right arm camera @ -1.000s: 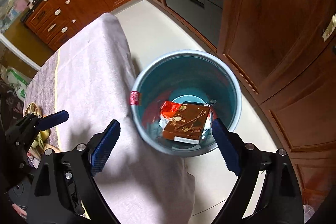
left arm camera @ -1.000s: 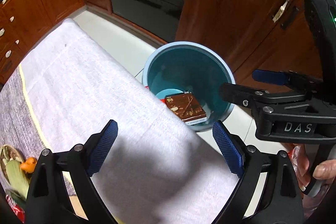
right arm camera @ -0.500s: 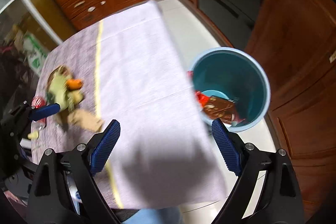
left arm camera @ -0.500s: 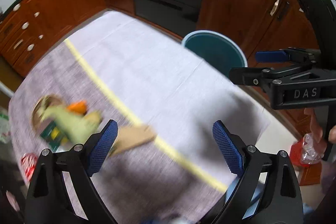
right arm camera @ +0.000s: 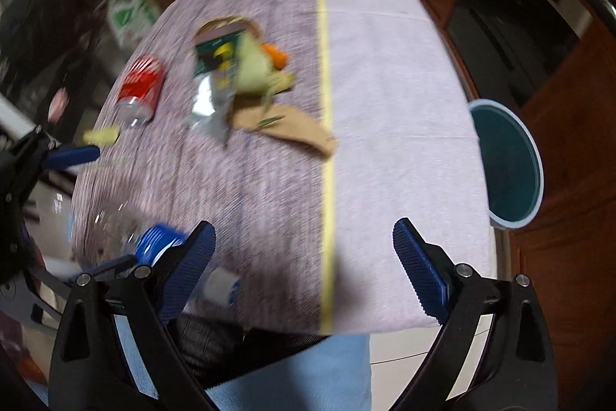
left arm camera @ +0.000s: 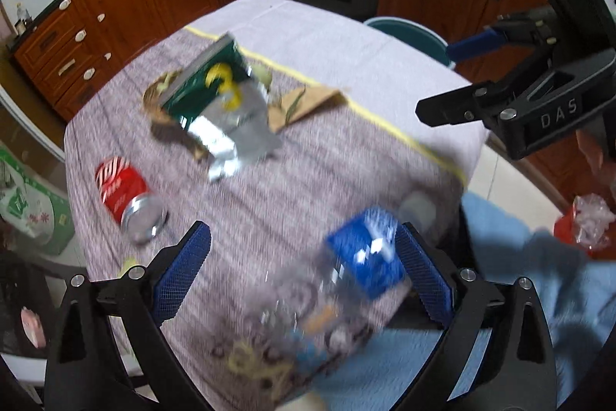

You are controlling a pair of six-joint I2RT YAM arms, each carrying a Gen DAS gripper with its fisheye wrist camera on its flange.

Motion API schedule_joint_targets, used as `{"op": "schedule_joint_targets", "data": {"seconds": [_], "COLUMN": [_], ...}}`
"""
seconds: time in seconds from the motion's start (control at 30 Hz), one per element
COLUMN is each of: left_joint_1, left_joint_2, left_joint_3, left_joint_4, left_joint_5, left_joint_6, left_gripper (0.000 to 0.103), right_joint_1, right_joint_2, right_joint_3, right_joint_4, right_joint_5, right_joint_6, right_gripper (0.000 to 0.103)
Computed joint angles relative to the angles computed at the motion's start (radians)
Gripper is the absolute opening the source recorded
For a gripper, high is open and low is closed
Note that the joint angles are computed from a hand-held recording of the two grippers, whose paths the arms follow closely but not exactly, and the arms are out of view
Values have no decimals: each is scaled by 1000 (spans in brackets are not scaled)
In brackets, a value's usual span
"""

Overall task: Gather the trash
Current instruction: 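Grasp the blue-labelled water bottle with the left gripper while the right gripper grasps the green chip bag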

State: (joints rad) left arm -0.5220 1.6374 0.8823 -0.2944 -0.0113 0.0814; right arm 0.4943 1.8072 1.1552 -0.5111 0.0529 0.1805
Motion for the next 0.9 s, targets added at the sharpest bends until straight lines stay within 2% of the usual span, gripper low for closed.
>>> {"op": "schedule_joint_targets", "data": {"seconds": [0.13, 0.3, 0.67, 0.9], "left_joint_1": [41, 32, 45, 65], "left_joint_2": [-75, -71, 70, 148], "left_joint_3": [-92, -132, -96, -33], "left_joint_4": [10, 37, 95, 92], "left_joint_5": [43, 57, 79, 113], "left_joint_6": [47, 74, 71, 80], "left_gripper": [97, 97, 97, 97], "right_joint_1": [80, 146, 152, 88], "right_joint_2": [-12, 8, 177, 249], "right_joint_3": [-3, -13, 21, 93], "right_joint_4": [-35, -75, -101, -76], "right_joint_5": [40, 88, 119, 68], "right_joint_6": [-13, -24, -39, -2], "right_gripper": [89, 89, 89, 89]}}
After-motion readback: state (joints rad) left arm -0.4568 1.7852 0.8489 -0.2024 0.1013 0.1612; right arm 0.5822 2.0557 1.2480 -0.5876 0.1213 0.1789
